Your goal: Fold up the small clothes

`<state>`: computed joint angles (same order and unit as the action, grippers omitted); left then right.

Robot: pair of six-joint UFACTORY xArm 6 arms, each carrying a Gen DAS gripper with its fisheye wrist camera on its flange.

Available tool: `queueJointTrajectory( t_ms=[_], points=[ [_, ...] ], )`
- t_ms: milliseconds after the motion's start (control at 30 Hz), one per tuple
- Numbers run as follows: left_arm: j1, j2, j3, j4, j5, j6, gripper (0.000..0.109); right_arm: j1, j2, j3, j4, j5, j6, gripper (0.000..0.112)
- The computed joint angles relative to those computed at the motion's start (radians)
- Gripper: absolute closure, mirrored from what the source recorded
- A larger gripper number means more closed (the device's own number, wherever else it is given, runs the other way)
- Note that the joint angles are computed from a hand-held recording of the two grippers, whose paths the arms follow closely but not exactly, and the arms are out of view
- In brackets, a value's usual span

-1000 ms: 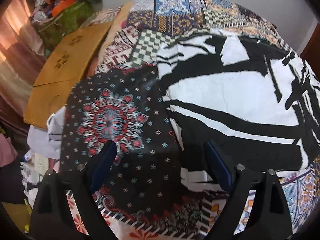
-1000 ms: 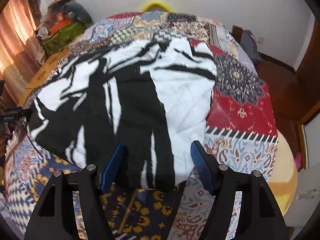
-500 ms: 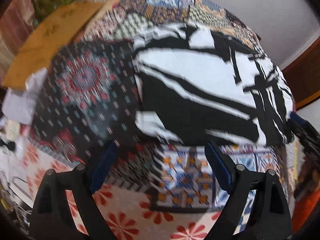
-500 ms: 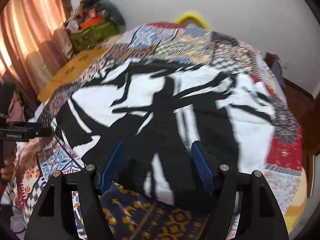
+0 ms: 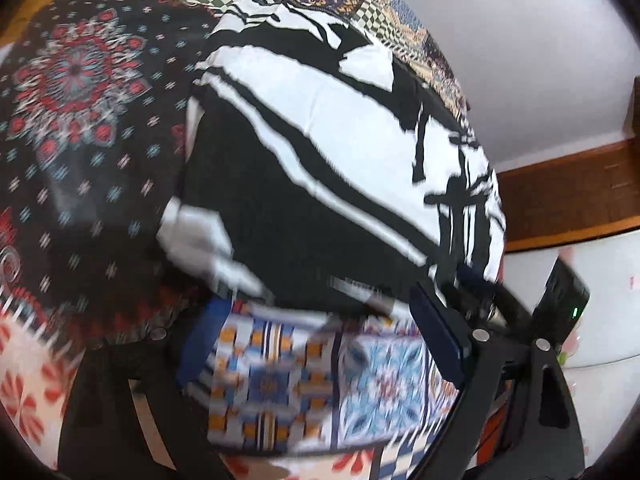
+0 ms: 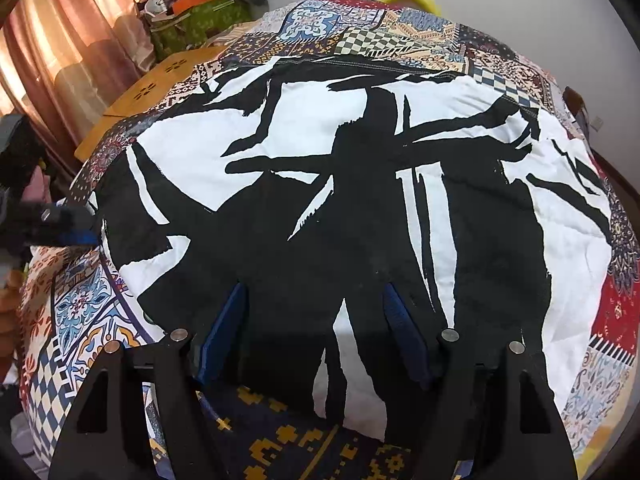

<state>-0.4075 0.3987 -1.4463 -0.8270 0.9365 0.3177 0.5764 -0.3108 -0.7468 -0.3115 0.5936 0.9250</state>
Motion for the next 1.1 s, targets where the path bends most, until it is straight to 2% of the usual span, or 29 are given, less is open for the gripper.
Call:
queueJointTrajectory(
  t_ms=[167, 267, 333, 400, 433, 500, 600, 700, 867, 900, 1000, 1100],
  points=[
    [0.005, 0.106, -0.116, -0.08, -0.018, -0.02, 0.019, -0.001, -0.008, 0.016, 0.024, -0.023, -0.006, 0.043],
    [-0.002, 0.157, -0.179, -0.082, -0.055, -0.051, 0.029, -0.002, -0.011, 0.025, 0.033, -0.038, -0.007, 0.043],
    [-0.01, 0.182, -0.213, -0.058, -0.083, -0.09, 0.042, -0.002, -0.015, 0.032, 0.038, -0.048, -0.005, 0.043],
    [-0.017, 0.204, -0.249, 0.015, -0.097, -0.138, 0.078, -0.002, -0.018, 0.034, 0.04, -0.052, -0.006, 0.043],
    [-0.024, 0.215, -0.267, 0.062, -0.102, -0.165, 0.085, -0.001, -0.02, 0.036, 0.04, -0.054, -0.003, 0.043],
    [-0.027, 0.213, -0.267, 0.064, -0.109, -0.161, 0.089, 0.0, -0.034, 0.044, 0.044, -0.059, 0.002, 0.044],
    [-0.025, 0.172, -0.218, 0.073, -0.165, -0.142, 0.095, -0.007, -0.105, 0.094, 0.02, -0.098, 0.056, 0.044],
    [-0.031, 0.091, -0.135, 0.137, -0.254, -0.12, 0.096, -0.011, -0.195, 0.13, -0.05, -0.056, 0.142, 0.044],
    [-0.044, -0.046, 0.011, 0.403, -0.432, -0.171, 0.096, 0.019, -0.318, 0.161, -0.193, 0.125, 0.277, 0.044],
    [-0.044, -0.069, 0.036, 0.462, -0.465, -0.196, 0.096, 0.018, -0.328, 0.17, -0.192, 0.135, 0.277, 0.044],
    [-0.045, -0.099, 0.065, 0.637, -0.531, -0.293, 0.097, 0.005, -0.332, 0.213, -0.142, 0.126, 0.274, 0.044],
    [-0.054, -0.107, 0.05, 0.697, -0.546, -0.33, 0.097, -0.025, -0.31, 0.255, -0.062, 0.046, 0.236, 0.044]
  ],
)
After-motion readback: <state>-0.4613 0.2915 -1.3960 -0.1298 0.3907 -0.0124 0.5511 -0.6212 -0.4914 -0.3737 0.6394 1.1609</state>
